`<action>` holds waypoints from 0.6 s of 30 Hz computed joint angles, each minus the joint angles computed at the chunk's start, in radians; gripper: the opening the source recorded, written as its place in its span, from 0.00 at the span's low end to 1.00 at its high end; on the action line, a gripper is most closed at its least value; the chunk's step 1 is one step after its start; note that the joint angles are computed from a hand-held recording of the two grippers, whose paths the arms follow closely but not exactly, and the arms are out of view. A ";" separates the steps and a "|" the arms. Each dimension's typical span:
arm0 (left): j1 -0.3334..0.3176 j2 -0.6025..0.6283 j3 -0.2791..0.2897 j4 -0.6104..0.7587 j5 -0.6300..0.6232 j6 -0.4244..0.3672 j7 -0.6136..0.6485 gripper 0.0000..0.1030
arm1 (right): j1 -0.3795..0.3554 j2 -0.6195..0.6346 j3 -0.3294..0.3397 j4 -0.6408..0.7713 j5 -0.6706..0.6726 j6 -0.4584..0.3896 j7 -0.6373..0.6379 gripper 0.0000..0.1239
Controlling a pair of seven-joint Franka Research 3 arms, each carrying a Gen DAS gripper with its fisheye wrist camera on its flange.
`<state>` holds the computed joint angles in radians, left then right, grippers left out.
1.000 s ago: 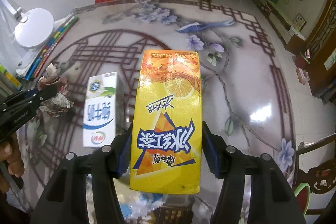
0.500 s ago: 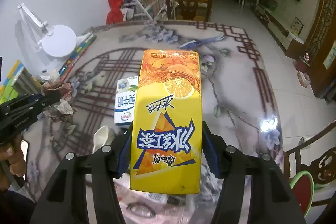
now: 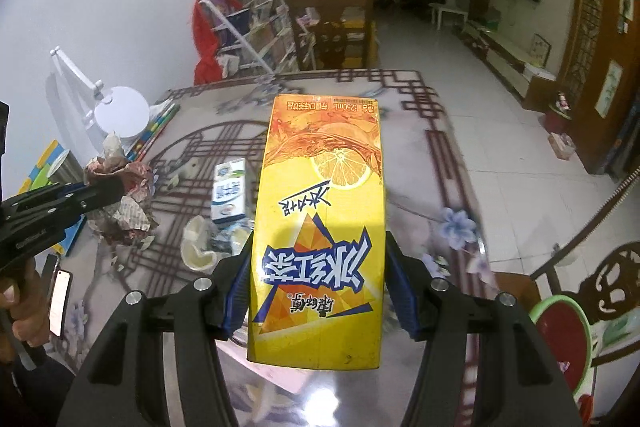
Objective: Collect trash
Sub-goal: 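Carry both items over the red bin and open both tools to drop them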
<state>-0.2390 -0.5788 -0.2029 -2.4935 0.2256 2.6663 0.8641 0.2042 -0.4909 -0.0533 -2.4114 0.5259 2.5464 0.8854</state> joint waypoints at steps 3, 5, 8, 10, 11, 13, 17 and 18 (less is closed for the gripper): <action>-0.019 0.047 -0.024 0.043 0.000 0.006 -0.001 0.20 | -0.021 -0.028 -0.026 -0.019 -0.001 0.001 -0.013 0.45; -0.028 0.077 -0.040 0.068 0.006 0.011 -0.006 0.20 | -0.040 -0.043 -0.042 -0.028 -0.004 -0.001 -0.020 0.45; -0.044 0.142 -0.057 0.117 0.012 0.027 -0.011 0.20 | -0.075 -0.050 -0.074 -0.032 -0.004 -0.006 -0.032 0.45; -0.056 0.182 -0.067 0.150 0.016 0.033 -0.013 0.20 | -0.100 -0.050 -0.090 -0.034 -0.005 -0.009 -0.041 0.45; -0.061 0.204 -0.072 0.167 0.020 0.037 -0.014 0.20 | -0.117 -0.046 -0.100 -0.034 -0.007 -0.010 -0.042 0.45; -0.072 0.254 -0.083 0.209 0.027 0.045 -0.013 0.20 | -0.146 -0.034 -0.118 -0.030 -0.008 -0.009 -0.050 0.45; -0.095 0.351 -0.102 0.295 0.045 0.048 -0.008 0.20 | -0.202 0.001 -0.143 -0.010 -0.011 -0.001 -0.055 0.45; -0.101 0.375 -0.107 0.318 0.052 0.049 -0.009 0.20 | -0.216 0.009 -0.149 -0.004 -0.013 -0.002 -0.058 0.45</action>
<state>-0.3397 -0.2035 -0.3098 -2.1752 0.2775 2.7148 0.8552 -0.0115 -0.4815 -0.2022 -2.4157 0.5133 2.5439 0.8273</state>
